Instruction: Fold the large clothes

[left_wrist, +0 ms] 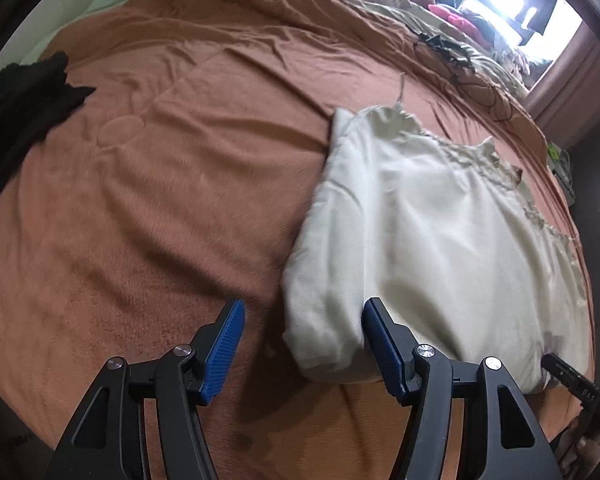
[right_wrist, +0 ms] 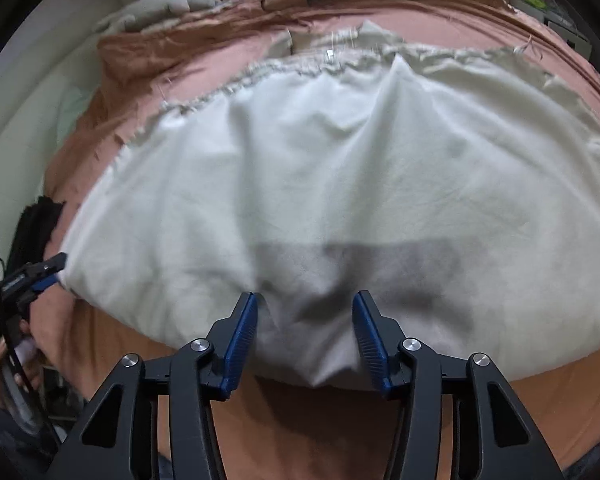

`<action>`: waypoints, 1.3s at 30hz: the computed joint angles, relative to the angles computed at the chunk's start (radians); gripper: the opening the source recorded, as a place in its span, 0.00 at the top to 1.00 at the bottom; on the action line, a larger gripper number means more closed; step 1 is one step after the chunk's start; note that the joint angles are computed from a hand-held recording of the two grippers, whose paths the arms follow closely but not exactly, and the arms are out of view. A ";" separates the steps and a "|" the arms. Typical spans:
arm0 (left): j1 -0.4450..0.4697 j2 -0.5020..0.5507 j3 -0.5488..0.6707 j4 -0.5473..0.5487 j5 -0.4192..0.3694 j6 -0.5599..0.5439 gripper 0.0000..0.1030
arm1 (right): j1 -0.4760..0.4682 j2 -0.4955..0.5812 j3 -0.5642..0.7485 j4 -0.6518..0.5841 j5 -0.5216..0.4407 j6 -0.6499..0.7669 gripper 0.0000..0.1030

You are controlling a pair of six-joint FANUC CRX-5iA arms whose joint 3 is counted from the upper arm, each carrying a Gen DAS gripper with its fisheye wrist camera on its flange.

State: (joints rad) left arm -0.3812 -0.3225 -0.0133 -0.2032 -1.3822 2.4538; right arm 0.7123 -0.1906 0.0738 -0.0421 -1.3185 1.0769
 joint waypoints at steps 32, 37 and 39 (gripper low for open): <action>-0.028 -0.082 -0.108 0.061 0.145 -0.233 0.87 | -0.091 0.013 0.014 -0.092 -0.001 0.035 0.68; -0.026 -0.055 -0.074 0.041 0.059 -0.267 0.88 | -0.113 0.008 0.007 -0.112 0.003 0.041 0.76; -0.024 -0.050 -0.077 0.038 0.026 -0.248 0.88 | -0.119 0.007 0.005 -0.118 0.006 0.047 0.77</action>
